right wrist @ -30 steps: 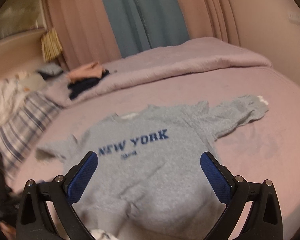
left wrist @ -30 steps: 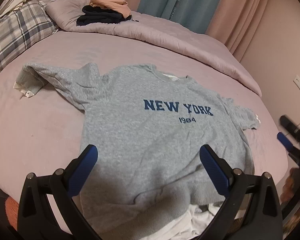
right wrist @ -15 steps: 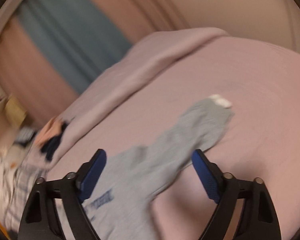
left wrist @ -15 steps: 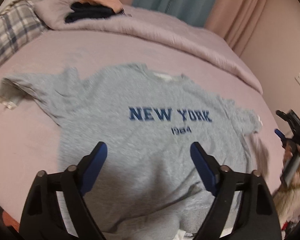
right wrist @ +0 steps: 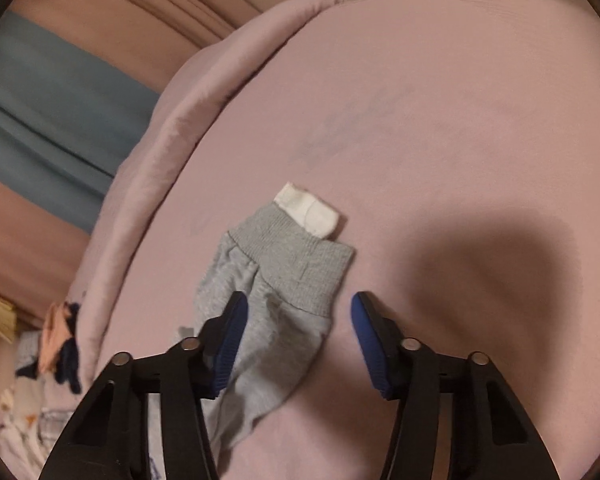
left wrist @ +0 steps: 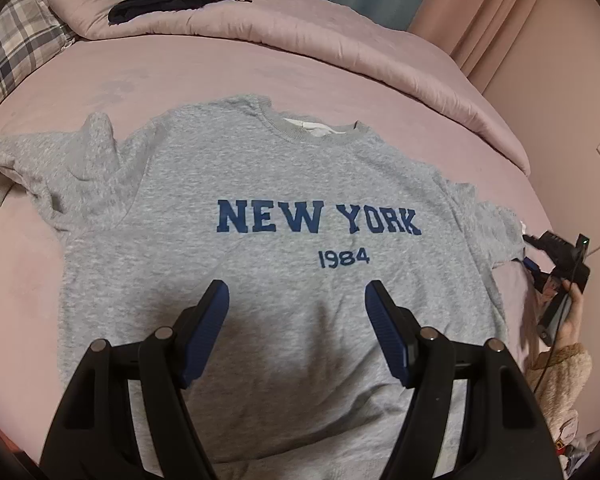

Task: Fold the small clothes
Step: 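Grasp the grey sock with white cuff with the right gripper, then carry the grey sock over the sweatshirt and lay it on the chest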

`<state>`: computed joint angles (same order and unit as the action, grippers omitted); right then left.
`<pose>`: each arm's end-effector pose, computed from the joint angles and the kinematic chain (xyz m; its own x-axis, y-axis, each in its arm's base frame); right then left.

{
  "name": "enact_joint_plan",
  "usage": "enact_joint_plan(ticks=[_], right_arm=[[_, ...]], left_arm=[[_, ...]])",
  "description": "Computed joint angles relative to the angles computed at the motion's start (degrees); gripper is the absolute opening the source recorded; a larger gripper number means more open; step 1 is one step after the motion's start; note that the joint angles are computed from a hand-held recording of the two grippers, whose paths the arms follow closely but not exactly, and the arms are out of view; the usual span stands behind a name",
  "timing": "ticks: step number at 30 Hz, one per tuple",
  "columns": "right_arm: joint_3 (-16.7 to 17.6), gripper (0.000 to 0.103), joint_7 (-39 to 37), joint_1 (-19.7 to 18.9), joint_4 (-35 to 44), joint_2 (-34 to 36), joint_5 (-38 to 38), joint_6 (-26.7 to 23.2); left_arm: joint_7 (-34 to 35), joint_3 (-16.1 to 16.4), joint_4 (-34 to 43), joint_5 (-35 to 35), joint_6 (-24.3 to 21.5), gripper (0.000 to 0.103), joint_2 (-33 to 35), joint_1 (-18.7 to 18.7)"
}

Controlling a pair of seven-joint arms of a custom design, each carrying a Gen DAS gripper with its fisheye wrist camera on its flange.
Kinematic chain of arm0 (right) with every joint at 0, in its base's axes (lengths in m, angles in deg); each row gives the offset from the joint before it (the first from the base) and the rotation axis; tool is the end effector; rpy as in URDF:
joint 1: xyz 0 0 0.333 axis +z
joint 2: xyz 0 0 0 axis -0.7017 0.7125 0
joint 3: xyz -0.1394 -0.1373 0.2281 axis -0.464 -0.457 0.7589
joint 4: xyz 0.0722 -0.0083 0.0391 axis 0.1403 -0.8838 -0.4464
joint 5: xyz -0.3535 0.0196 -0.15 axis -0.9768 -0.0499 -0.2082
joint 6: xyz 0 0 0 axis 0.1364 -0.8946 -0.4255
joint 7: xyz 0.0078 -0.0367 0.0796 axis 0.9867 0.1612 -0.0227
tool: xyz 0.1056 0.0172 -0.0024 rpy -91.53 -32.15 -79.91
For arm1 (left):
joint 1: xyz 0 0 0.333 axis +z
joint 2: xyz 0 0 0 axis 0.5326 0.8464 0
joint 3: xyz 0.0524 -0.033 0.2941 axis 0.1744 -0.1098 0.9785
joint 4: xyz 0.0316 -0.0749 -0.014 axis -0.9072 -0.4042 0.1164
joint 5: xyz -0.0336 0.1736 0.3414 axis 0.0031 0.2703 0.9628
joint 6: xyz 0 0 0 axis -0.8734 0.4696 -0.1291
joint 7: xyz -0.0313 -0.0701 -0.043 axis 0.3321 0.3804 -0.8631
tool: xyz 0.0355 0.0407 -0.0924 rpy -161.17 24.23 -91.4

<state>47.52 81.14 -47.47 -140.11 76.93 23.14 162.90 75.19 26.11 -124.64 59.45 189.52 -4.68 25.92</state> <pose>0.7654 -0.0077 0.4903 -0.3772 -0.6663 -0.6432 -0.6115 0.7008 -0.3674 0.6179 -0.1567 0.5563 0.2062 -0.9305 0.3026 -0.7629 -0.3465 -0.5458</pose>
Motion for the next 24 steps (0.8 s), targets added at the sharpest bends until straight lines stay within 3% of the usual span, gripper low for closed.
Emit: enact_joint_plan(ticks=[4, 7, 13, 19, 24], right_arm=[[-0.75, 0.027, 0.39, 0.72, -0.04, 0.69, -1.58, 1.82], [1.05, 0.023, -1.82, -0.95, -3.32, -0.96, 1.14, 5.33], [-2.11, 0.022, -1.19, 1.07, -15.11, -9.53, -1.76, 15.38], [-2.17, 0.022, -0.92, 0.42, -11.65, -10.22, -3.12, 10.38], [-6.38, 0.022, 3.00, 5.03, -4.49, -9.16, -13.30, 4.67]], left_arm=[[0.07, -0.07, 0.27, -1.48, 0.44, 0.070, 0.26, 0.20], [-1.78, 0.40, 0.09, 0.83, -0.61, 0.070, -0.16, -0.07], [-0.70, 0.56, 0.96, -1.60, -5.71, 0.070, -1.68, 1.28], [-0.29, 0.88, 3.05, 0.03, -7.04, 0.071, -1.82, 1.96], [0.05, 0.89, 2.90, -0.10, -6.89, 0.071, -2.72, 2.40]])
